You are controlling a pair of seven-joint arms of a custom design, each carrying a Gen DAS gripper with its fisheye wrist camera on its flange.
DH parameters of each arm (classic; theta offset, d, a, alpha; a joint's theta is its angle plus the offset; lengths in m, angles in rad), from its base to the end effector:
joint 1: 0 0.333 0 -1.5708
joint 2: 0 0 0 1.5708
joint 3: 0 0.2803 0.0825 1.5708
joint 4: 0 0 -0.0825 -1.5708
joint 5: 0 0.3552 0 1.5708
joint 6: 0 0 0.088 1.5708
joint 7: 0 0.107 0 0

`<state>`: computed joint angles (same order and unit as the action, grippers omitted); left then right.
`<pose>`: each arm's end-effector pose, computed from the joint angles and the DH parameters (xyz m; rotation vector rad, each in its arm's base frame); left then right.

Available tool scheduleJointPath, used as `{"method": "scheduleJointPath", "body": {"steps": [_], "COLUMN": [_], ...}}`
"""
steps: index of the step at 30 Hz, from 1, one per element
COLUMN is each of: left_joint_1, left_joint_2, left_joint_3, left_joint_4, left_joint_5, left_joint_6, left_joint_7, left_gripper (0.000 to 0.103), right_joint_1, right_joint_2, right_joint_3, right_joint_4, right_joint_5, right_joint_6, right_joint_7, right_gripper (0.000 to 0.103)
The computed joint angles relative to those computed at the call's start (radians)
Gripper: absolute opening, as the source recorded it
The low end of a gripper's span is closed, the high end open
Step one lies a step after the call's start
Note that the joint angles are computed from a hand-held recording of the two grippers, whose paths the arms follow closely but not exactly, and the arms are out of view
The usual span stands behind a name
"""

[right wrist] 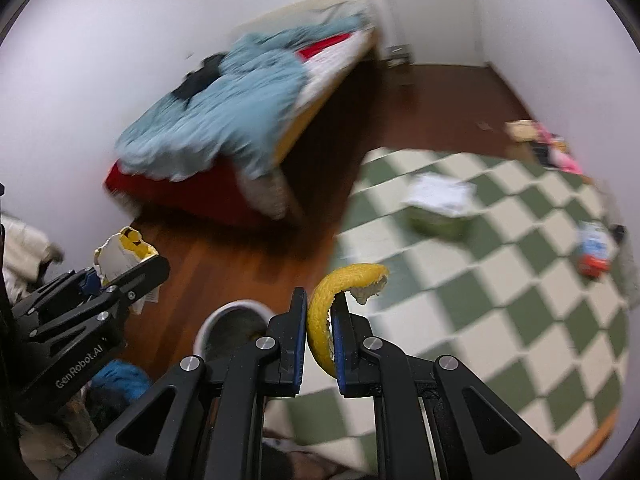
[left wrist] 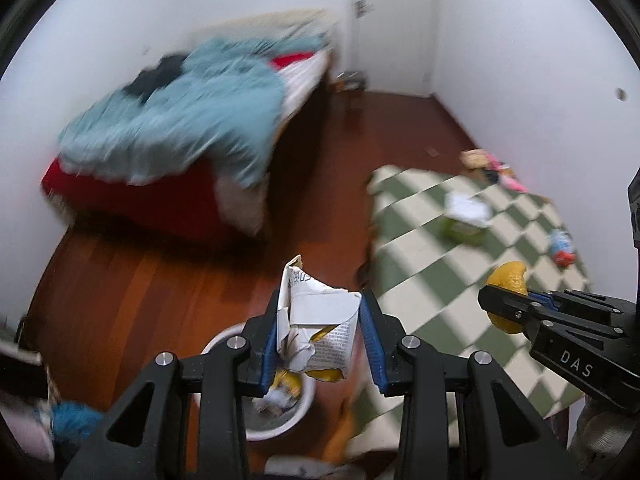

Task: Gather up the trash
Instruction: 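Lift the wrapper and orange peel and carry both tools over the bin, then open both tools over the bin to drop the wrapper and peel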

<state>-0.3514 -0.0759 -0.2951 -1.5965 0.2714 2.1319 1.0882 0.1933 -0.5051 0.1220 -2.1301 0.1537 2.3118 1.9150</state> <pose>0.4386 -0.3254 0.6818 -1.6248 2.0764 -0.7201 0.4068 0.1488 0.6525 -1.6730 1.8243 -0.2923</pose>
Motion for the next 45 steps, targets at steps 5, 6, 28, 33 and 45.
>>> {"method": "scheduleJointPath", "body": {"steps": [5, 6, 28, 33, 45], "left_joint_1": [0.074, 0.085, 0.201, 0.209, 0.225], "left_joint_2": [-0.11, -0.113, 0.082, 0.066, -0.036], "left_joint_3": [0.095, 0.109, 0.121, 0.12, 0.132], "left_joint_4": [-0.259, -0.294, -0.393, -0.405, -0.477], "left_joint_5": [-0.166, -0.202, -0.315, -0.26, -0.164], "left_joint_6": [0.026, 0.029, 0.089, 0.096, 0.082], "left_joint_7": [0.058, 0.073, 0.162, 0.108, 0.032], "left_gripper": [0.033, 0.033, 0.038, 0.079, 0.095], "right_joint_1": [0.09, 0.107, 0.256, 0.265, 0.318], "right_joint_2": [0.24, 0.285, 0.977, 1.038, 0.954], "right_joint_3": [0.061, 0.063, -0.019, -0.02, -0.043], "right_joint_4": [0.093, 0.111, 0.533, 0.624, 0.608], "right_joint_5": [0.037, 0.038, 0.055, 0.043, -0.076], "right_joint_6": [0.038, 0.041, -0.112, -0.173, -0.212], "right_joint_7": [0.032, 0.04, 0.084, 0.054, 0.097], "right_gripper": [0.012, 0.012, 0.012, 0.013, 0.093]}}
